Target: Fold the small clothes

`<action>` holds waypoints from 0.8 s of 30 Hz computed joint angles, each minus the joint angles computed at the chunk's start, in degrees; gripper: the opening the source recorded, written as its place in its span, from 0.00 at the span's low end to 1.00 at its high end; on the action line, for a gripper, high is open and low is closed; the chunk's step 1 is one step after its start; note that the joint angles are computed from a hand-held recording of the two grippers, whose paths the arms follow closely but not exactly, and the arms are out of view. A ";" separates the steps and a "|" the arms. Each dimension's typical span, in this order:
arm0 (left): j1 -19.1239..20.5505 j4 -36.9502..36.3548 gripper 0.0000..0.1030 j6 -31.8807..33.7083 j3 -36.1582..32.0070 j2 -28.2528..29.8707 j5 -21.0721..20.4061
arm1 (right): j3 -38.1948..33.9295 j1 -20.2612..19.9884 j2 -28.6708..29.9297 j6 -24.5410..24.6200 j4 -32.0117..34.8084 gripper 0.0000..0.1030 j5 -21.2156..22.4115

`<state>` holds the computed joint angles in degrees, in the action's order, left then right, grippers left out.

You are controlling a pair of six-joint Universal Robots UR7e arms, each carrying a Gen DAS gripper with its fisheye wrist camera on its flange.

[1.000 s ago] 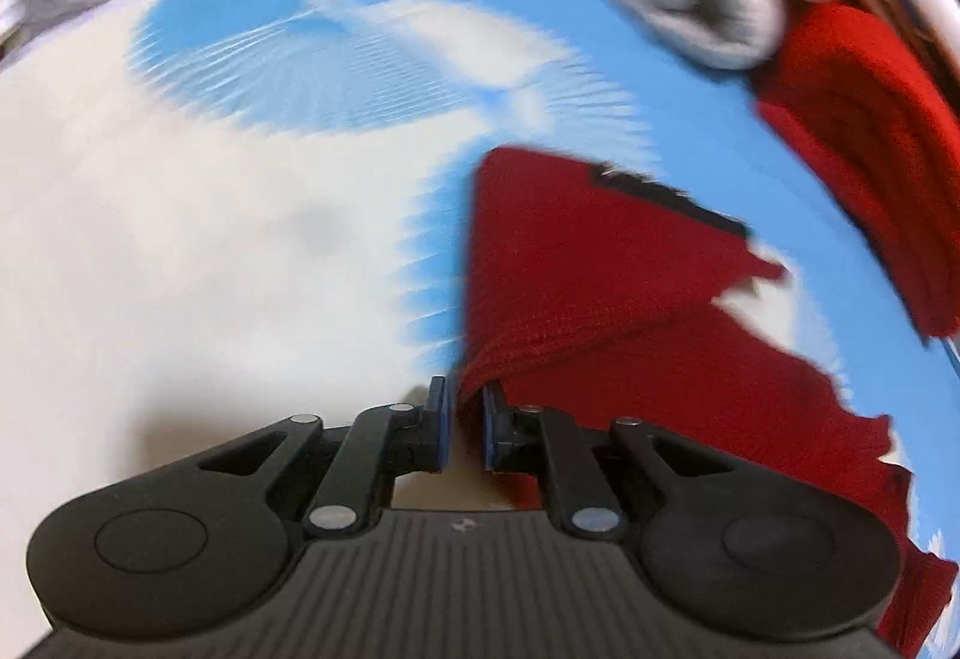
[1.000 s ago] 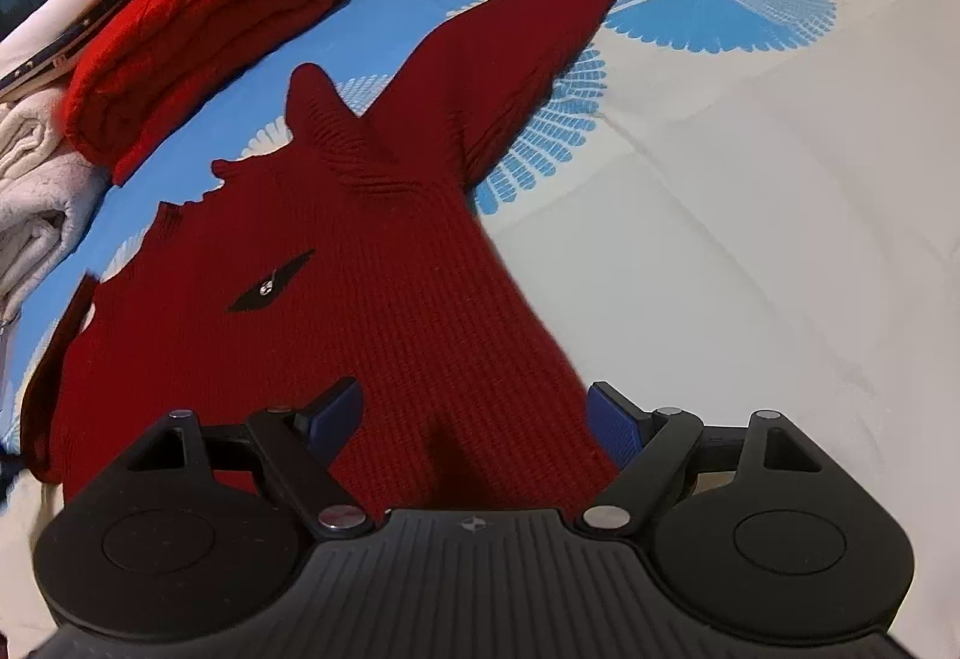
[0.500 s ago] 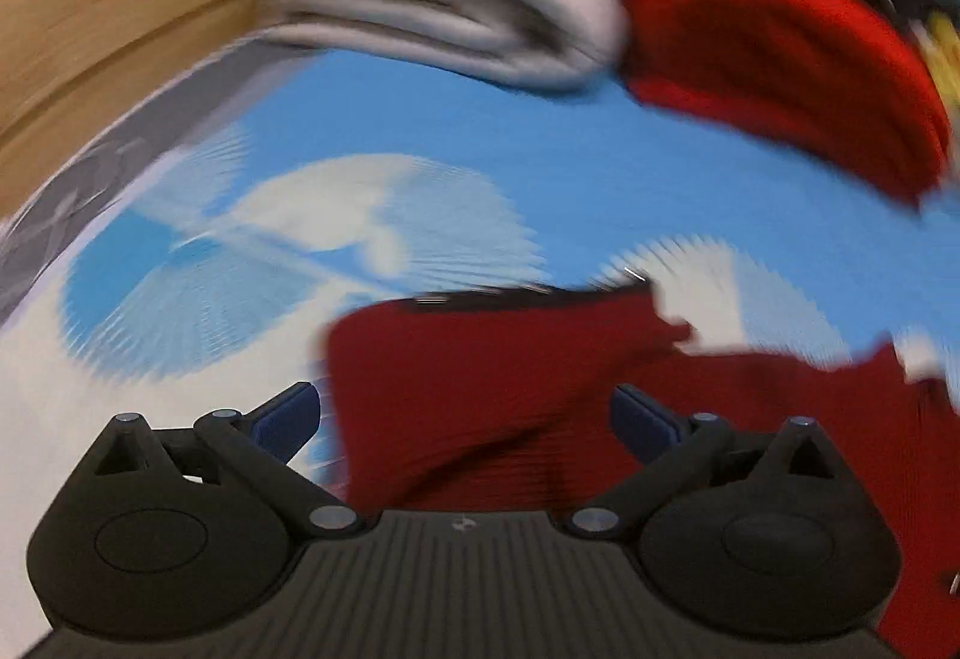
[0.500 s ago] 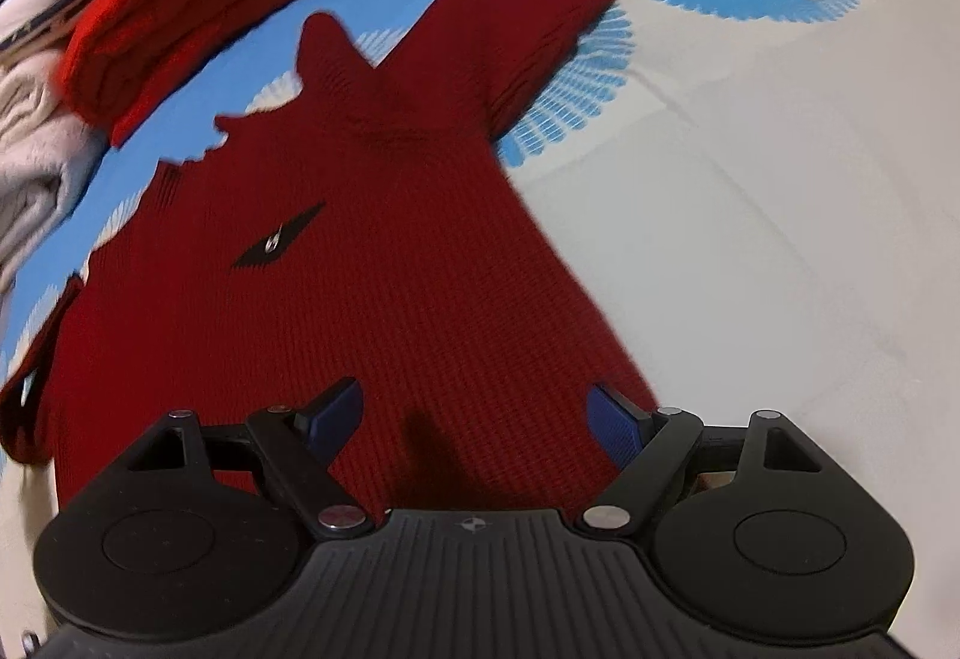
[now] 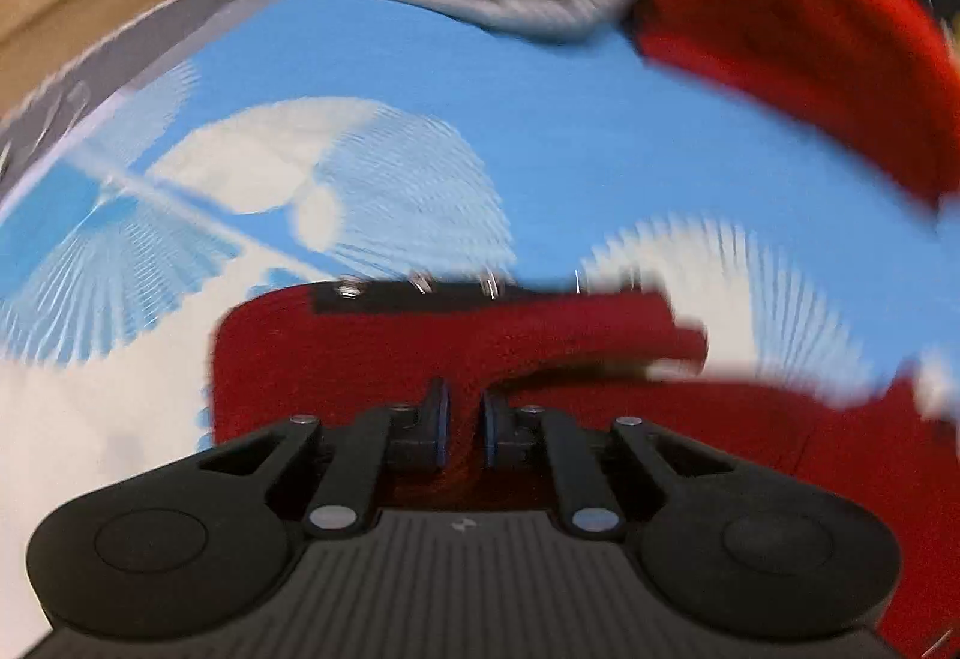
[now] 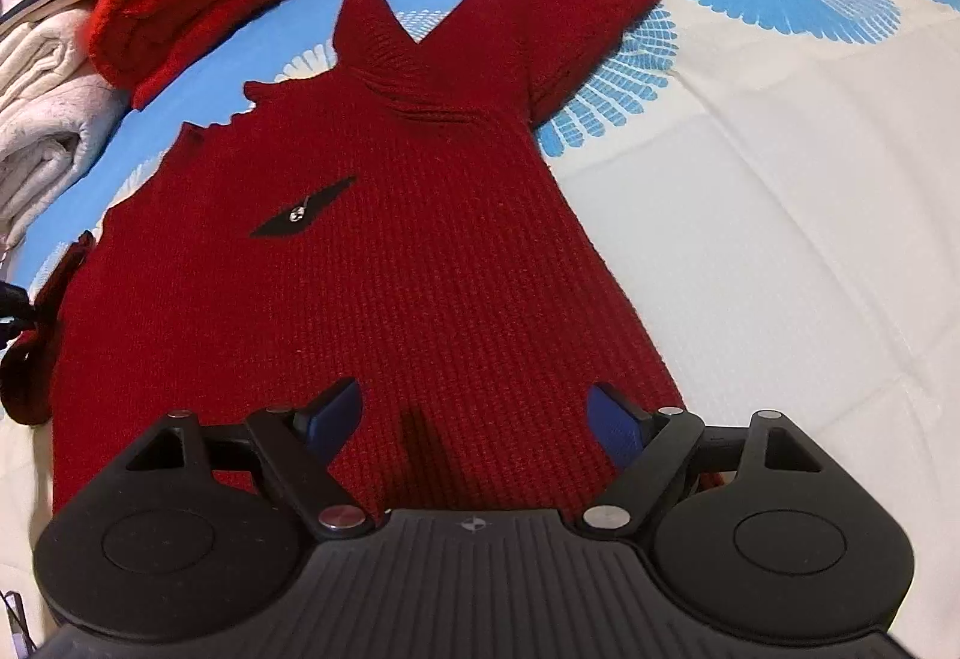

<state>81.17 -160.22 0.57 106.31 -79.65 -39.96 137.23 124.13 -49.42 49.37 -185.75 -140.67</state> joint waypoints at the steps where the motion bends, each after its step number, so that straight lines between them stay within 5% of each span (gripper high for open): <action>1: -0.07 1.85 0.11 -2.51 -0.18 -1.89 -1.51 | 0.17 0.24 -0.21 -0.21 -0.37 0.81 -0.17; 6: -2.71 15.99 0.11 -14.73 -2.84 -8.87 -11.51 | 1.19 0.91 -1.33 -1.06 -3.10 0.81 -0.18; 15: -22.32 11.01 0.14 -11.87 11.02 -11.64 -17.83 | 3.48 1.93 -3.29 0.05 -6.01 0.81 -4.03; 16: -23.64 8.88 0.19 -11.02 13.46 -10.39 -18.91 | 4.10 1.70 -3.77 0.53 -6.23 0.81 -4.11; 17: -24.80 6.82 0.42 -9.27 15.62 -8.53 -18.61 | 4.79 1.31 -4.33 0.92 -6.52 0.81 -3.85; 18: -25.87 6.92 0.86 -8.59 16.92 -6.54 -17.39 | 5.57 0.84 -4.95 0.83 -7.23 0.81 -3.09; 19: -26.41 9.42 1.00 -9.48 17.23 -4.17 -15.34 | 6.29 0.47 -5.46 0.69 -8.11 0.81 -2.41; 21: -26.93 11.67 0.97 -11.60 18.47 -0.36 -10.42 | 7.17 0.30 -6.12 1.20 -8.99 0.81 -2.21; 24: -25.02 10.09 0.97 -12.41 20.53 -0.68 -9.10 | 8.68 0.45 -7.36 0.53 -10.73 0.81 -2.51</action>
